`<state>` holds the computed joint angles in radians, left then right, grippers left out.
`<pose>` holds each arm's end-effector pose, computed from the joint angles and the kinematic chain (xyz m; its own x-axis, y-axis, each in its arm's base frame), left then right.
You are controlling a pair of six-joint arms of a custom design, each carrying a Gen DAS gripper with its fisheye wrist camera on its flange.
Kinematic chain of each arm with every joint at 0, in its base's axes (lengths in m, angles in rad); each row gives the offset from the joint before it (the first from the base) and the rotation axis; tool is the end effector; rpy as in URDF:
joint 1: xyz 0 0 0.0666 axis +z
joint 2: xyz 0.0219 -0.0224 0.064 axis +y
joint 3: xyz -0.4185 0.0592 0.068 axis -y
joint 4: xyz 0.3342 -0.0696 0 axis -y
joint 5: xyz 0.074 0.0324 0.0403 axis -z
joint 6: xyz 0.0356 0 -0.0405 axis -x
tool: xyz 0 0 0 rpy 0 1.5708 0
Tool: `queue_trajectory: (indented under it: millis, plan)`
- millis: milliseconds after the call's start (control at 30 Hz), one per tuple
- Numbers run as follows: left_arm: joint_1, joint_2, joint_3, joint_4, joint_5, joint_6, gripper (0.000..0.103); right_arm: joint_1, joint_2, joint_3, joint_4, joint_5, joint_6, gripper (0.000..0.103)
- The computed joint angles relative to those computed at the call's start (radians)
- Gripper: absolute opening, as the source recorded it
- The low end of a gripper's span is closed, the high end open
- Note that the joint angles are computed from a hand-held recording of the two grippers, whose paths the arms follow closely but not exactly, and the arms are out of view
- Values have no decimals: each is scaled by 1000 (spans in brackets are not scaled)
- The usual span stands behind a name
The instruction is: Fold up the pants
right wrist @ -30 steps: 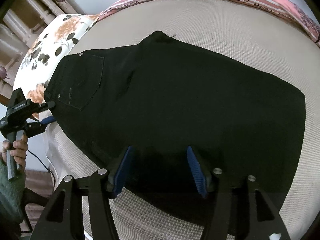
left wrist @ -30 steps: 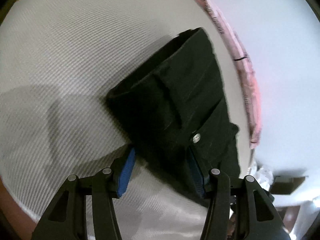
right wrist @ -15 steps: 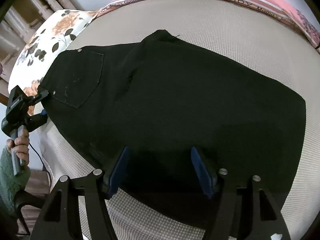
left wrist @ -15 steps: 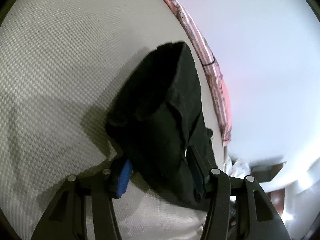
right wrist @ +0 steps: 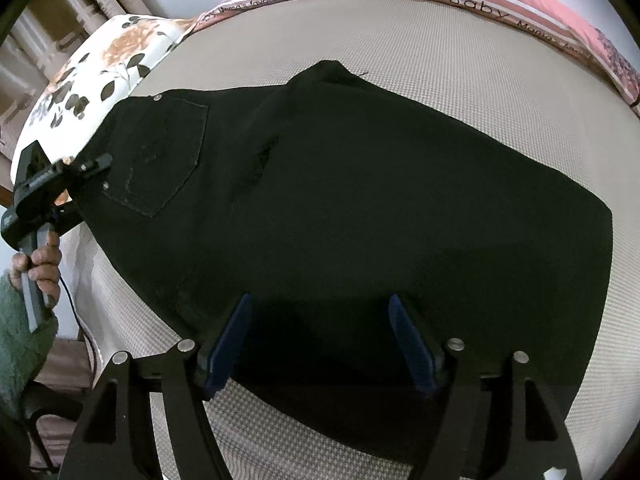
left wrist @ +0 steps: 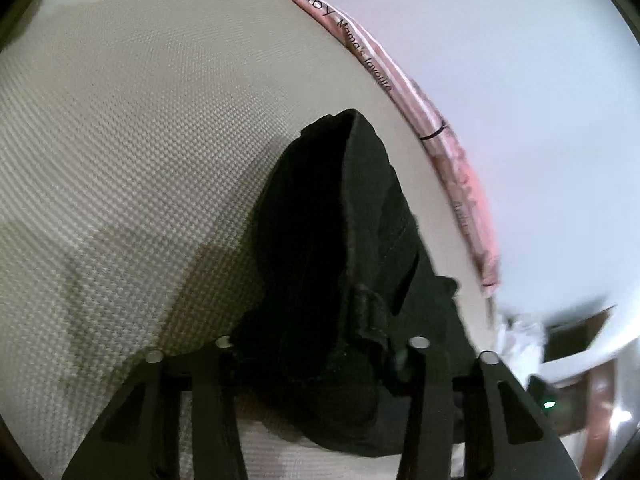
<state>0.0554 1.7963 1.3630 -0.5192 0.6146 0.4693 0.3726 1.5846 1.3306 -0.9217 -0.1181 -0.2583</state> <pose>0.5450 0.0093 0.2989 -0.8561 -0.4175 -0.3045 -0.1107 0.7237 -0.6812 0.4280 0.1714 0.3631 -0.9342 -0.0928 -0.3443 -0.1708 0.9641 0.2035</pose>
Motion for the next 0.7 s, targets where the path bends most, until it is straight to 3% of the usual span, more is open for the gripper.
queue_trajectory:
  millis: [67, 233, 467, 700]
  plan:
    - [-20, -7, 5, -9, -57, -29, 34, -8, -1, 0, 3, -18, -5, 70]
    - [-58, -37, 48, -65, -153, -50, 30, -30, -11, 2, 12, -42, -22, 68]
    - [-130, -106, 91, -62, -164, -67, 30, -85, -56, 0, 35, -39, -26, 68]
    - [-296, -117, 192, -88, -227, -148, 30, -181, -115, -22, 67, -72, -65, 69]
